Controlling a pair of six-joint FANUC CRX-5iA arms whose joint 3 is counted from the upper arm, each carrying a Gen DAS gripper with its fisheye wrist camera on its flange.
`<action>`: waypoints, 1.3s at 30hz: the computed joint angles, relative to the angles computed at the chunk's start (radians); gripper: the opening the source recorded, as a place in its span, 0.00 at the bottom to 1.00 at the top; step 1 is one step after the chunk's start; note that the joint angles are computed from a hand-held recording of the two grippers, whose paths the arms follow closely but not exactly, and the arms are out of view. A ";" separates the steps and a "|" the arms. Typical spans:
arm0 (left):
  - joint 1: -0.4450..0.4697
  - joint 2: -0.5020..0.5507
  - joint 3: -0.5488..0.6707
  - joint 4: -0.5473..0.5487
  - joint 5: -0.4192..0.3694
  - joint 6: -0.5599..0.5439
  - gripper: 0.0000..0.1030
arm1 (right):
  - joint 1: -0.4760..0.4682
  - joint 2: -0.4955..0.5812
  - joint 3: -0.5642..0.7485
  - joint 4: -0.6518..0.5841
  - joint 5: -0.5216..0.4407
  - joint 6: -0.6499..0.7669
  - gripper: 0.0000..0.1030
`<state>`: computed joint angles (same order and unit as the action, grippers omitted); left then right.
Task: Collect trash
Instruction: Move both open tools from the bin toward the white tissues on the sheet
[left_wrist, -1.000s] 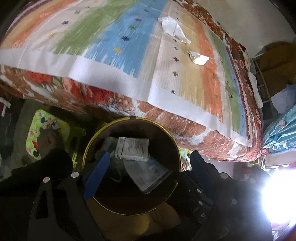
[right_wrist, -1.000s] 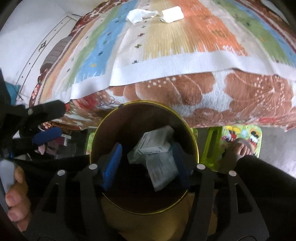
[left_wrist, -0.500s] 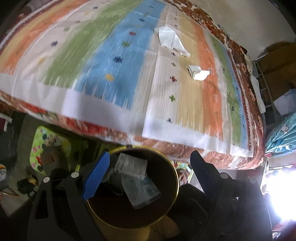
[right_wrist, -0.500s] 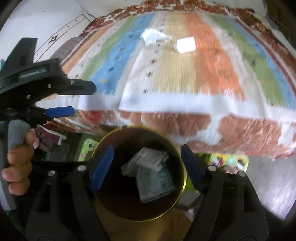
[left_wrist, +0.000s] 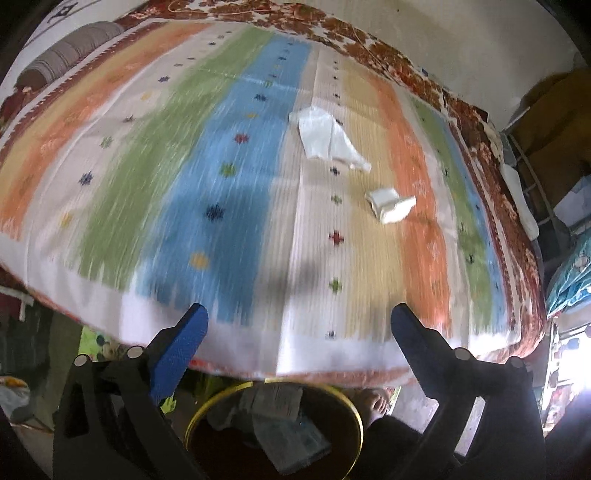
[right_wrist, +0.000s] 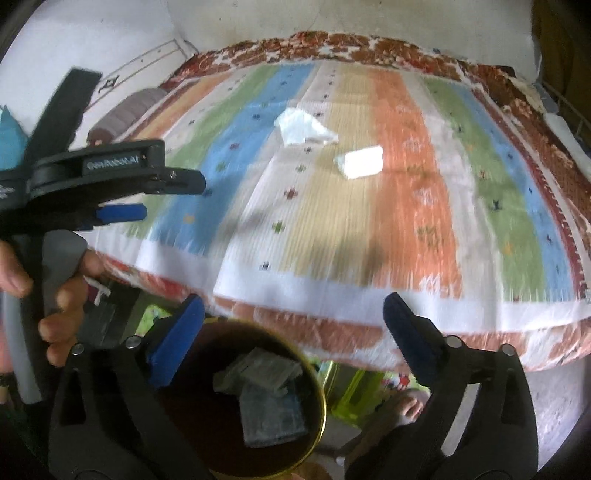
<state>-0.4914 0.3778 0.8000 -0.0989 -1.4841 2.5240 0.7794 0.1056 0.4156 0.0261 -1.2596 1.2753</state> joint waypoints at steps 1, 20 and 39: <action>0.009 0.005 0.002 0.003 0.006 -0.003 0.94 | -0.011 0.011 0.016 -0.010 0.006 -0.001 0.91; 0.146 0.063 -0.043 0.117 0.247 -0.103 0.90 | -0.128 0.251 0.286 -0.071 0.000 -0.022 0.91; 0.211 0.281 0.187 0.216 0.222 -0.164 0.88 | -0.190 0.461 0.508 -0.077 0.018 -0.036 0.83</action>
